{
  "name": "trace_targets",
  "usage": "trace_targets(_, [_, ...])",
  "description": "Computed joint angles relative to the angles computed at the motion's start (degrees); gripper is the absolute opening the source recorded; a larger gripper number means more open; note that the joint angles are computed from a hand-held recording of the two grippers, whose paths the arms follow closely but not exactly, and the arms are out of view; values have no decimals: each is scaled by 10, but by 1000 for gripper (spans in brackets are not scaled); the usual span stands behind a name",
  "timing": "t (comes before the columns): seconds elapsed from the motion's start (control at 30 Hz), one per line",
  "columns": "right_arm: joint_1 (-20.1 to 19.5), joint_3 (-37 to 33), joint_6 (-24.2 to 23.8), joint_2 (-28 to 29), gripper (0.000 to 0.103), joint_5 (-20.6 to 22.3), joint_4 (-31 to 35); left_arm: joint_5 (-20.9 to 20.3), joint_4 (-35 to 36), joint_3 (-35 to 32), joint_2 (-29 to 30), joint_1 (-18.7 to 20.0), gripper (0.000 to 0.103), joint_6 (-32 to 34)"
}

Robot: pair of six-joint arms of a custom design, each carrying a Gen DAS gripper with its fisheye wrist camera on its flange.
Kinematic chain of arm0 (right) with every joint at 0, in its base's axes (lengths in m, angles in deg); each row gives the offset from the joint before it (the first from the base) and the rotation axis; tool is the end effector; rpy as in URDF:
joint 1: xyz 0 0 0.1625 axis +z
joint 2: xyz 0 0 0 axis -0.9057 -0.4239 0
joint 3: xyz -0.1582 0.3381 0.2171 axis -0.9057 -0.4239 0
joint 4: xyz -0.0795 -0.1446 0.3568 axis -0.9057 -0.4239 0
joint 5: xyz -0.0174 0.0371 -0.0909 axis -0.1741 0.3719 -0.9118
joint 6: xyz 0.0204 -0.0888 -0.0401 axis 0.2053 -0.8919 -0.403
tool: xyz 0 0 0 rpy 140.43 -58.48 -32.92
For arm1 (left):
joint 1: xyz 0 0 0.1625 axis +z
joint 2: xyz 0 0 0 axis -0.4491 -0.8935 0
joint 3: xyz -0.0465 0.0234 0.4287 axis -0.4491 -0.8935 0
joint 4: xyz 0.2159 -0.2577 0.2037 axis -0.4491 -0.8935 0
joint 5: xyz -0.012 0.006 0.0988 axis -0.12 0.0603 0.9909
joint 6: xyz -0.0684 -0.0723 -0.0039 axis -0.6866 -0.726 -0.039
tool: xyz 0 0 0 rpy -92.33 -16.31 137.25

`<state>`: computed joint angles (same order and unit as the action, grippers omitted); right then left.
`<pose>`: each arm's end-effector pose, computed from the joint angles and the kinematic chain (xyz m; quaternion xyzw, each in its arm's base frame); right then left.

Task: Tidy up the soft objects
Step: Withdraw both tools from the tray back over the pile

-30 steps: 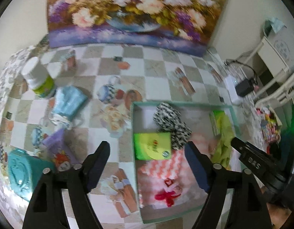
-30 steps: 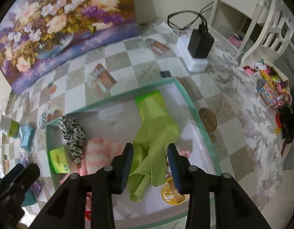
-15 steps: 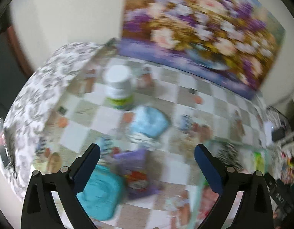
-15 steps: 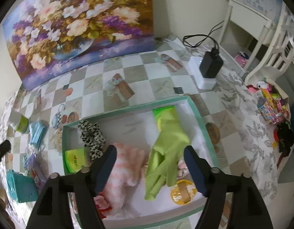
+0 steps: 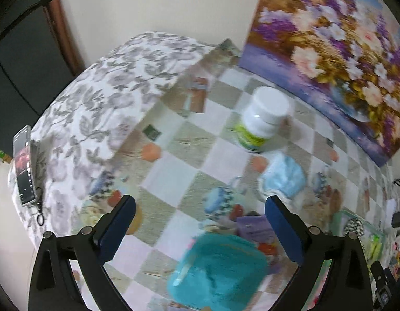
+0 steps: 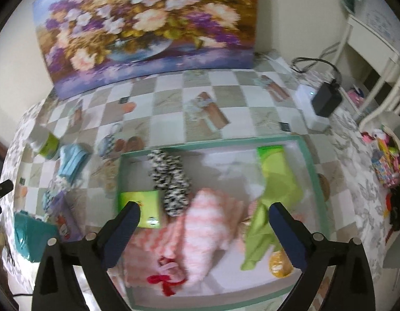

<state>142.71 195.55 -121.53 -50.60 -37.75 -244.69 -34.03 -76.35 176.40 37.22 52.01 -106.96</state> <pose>-0.0162 -0.4938 0.3345 0.2212 -0.9064 0.1356 0.3334 -0.3128 -0.3650 0.0059 -0.3257 0.7852 -0.3523 0.3915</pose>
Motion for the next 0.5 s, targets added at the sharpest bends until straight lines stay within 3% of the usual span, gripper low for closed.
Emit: trace_targets(0.5, [43,74,-45,17,101,10,13,-23,-59,81,-50,-2,100,-38])
